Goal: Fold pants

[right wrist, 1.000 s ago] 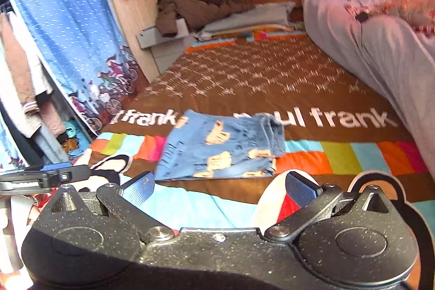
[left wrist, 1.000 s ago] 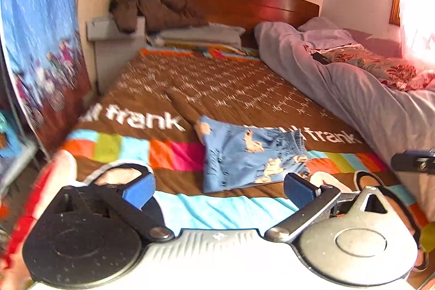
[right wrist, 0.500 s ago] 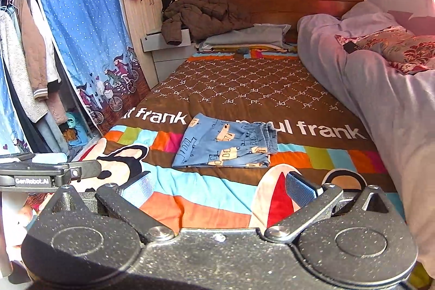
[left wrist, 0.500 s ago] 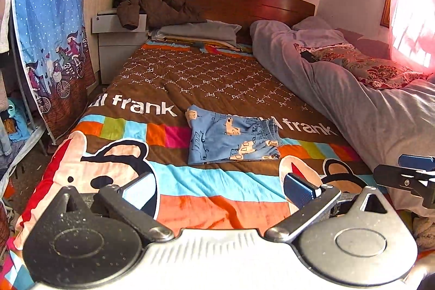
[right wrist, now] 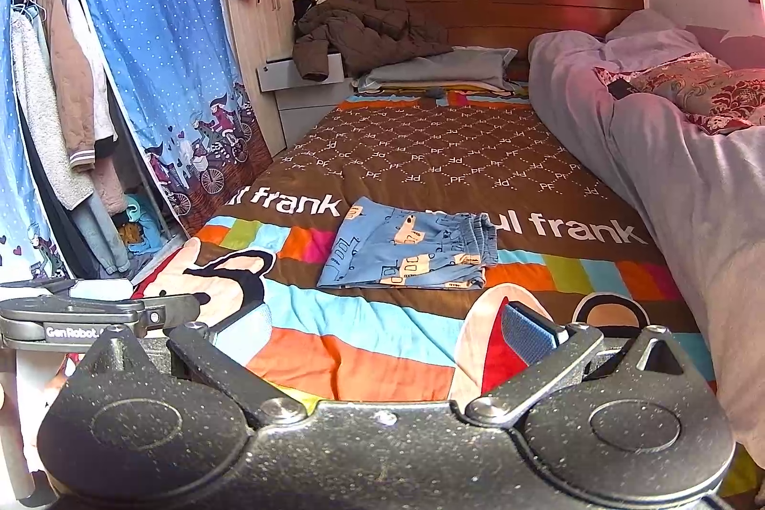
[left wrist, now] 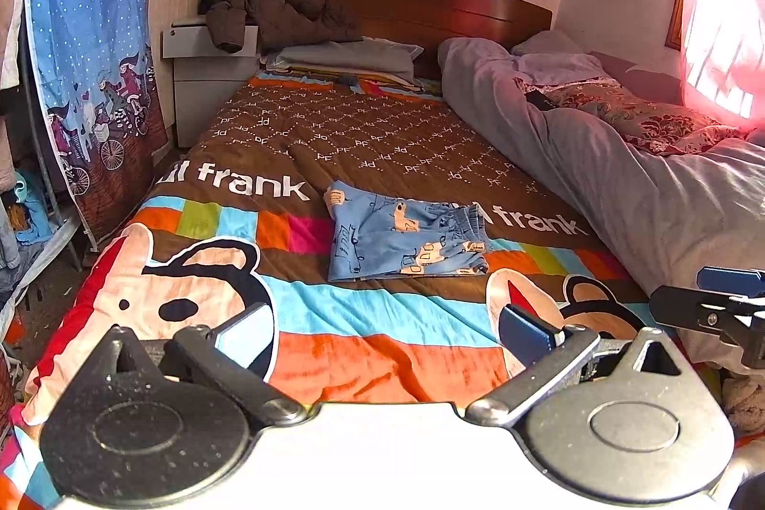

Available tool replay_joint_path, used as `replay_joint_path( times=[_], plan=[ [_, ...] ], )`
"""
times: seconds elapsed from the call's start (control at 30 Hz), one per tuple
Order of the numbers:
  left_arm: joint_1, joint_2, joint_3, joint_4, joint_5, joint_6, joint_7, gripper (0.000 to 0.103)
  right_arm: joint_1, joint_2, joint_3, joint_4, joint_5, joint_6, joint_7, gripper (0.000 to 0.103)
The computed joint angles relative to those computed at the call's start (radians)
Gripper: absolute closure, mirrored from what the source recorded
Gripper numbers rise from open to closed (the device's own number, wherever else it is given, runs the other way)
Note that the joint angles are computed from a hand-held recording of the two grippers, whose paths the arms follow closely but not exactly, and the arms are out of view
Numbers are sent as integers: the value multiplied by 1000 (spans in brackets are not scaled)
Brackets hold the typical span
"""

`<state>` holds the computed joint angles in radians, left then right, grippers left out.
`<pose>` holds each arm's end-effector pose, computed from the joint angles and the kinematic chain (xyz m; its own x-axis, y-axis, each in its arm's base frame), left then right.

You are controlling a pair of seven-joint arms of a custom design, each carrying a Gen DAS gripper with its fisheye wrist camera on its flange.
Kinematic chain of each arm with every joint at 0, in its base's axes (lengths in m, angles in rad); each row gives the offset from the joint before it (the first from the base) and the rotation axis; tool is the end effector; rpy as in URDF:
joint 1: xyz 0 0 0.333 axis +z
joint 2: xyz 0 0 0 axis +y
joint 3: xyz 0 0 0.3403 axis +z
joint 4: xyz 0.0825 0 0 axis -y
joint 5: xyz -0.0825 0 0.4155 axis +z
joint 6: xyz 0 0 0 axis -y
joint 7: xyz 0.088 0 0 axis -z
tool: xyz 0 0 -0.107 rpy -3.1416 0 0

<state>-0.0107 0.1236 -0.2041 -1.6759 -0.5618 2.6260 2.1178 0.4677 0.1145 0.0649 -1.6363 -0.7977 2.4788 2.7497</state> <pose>0.6727 -0.1250 0.6367 -0.4318 -0.8891 0.1517 -0.5944 0.1539 -0.7893 0.5867 0.3457 0.6462 -0.1190 -0.9836 -0.1358 -0.5548 0.1792 -0.8125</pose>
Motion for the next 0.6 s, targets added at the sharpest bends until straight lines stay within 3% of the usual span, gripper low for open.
replay_joint_path(
  times=[0.6],
  plan=[
    [-10, -16, 5, -11, -5, -1, 10, 0, -9, -18, 9, -19, -24, 0, 27, 1]
  ],
)
